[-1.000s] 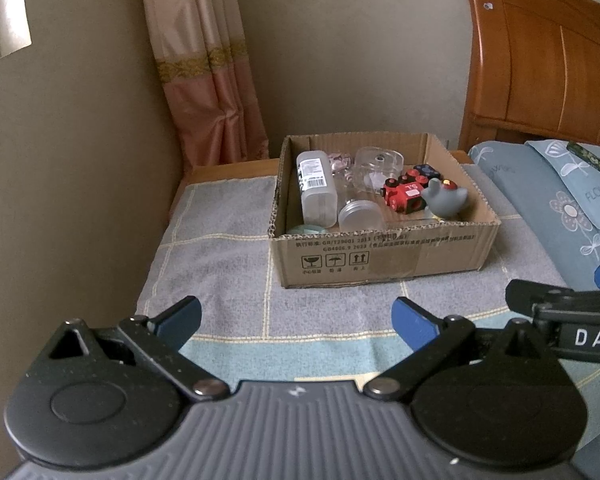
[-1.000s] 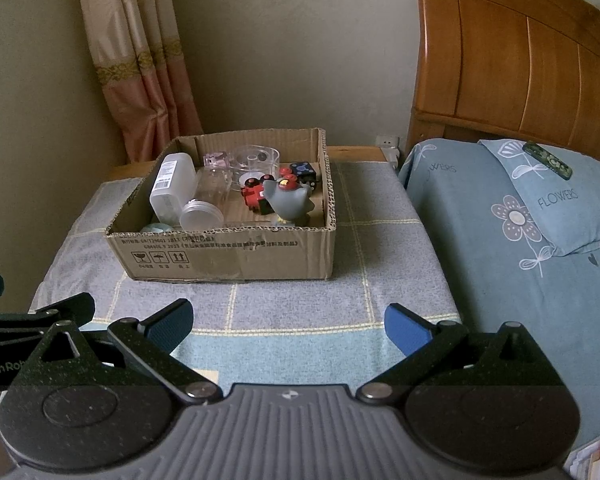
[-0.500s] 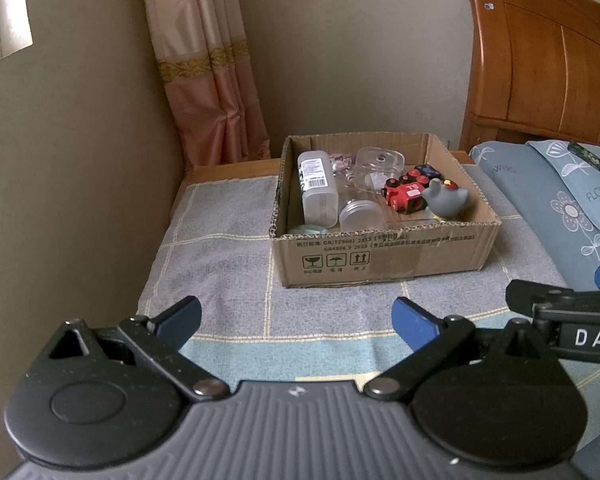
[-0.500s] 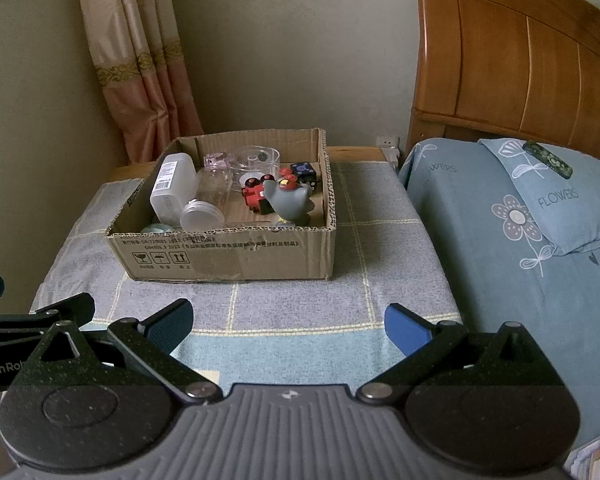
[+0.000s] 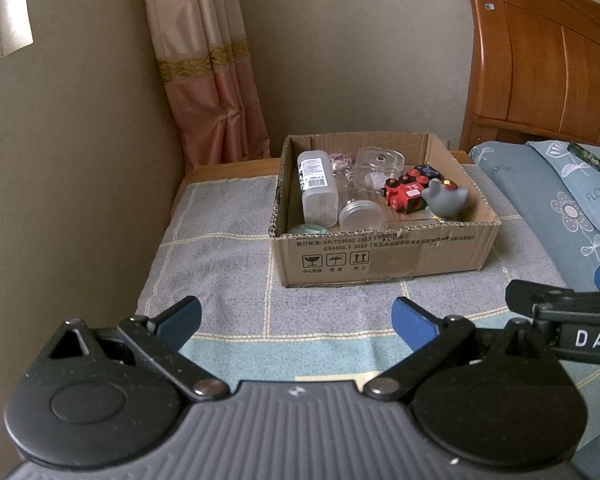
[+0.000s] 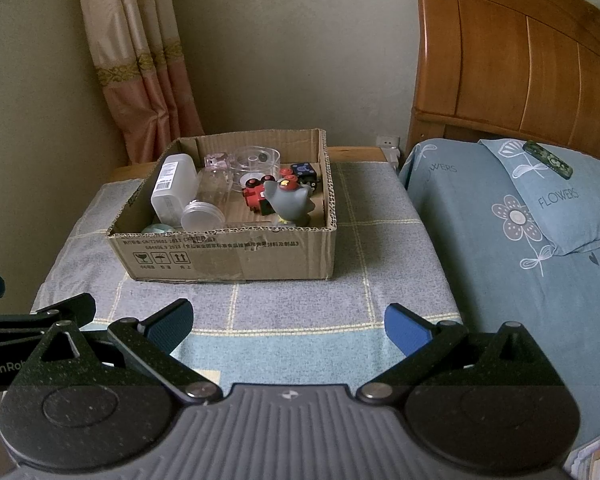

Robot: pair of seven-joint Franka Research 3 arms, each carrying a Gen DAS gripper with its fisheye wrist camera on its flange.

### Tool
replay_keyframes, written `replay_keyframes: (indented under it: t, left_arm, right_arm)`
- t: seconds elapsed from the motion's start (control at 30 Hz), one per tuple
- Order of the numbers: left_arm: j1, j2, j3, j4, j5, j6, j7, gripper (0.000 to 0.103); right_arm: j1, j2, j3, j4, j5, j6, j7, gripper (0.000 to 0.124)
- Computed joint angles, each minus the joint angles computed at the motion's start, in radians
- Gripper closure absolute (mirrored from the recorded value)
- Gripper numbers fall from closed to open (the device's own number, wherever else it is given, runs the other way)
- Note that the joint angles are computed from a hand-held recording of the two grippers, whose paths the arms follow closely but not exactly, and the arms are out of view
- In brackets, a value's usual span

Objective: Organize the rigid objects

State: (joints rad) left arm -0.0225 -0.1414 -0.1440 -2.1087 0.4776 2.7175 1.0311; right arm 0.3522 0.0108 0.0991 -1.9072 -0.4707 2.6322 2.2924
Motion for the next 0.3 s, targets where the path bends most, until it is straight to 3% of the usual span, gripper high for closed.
replay_keyframes:
  t: [0.3]
  left_arm:
    - [-0.001, -0.005, -0.001, -0.002, 0.001, -0.008, -0.003, 0.002]
  right_arm:
    - [0.001, -0.004, 0.003, -0.002, -0.002, -0.005, 0.004, 0.021]
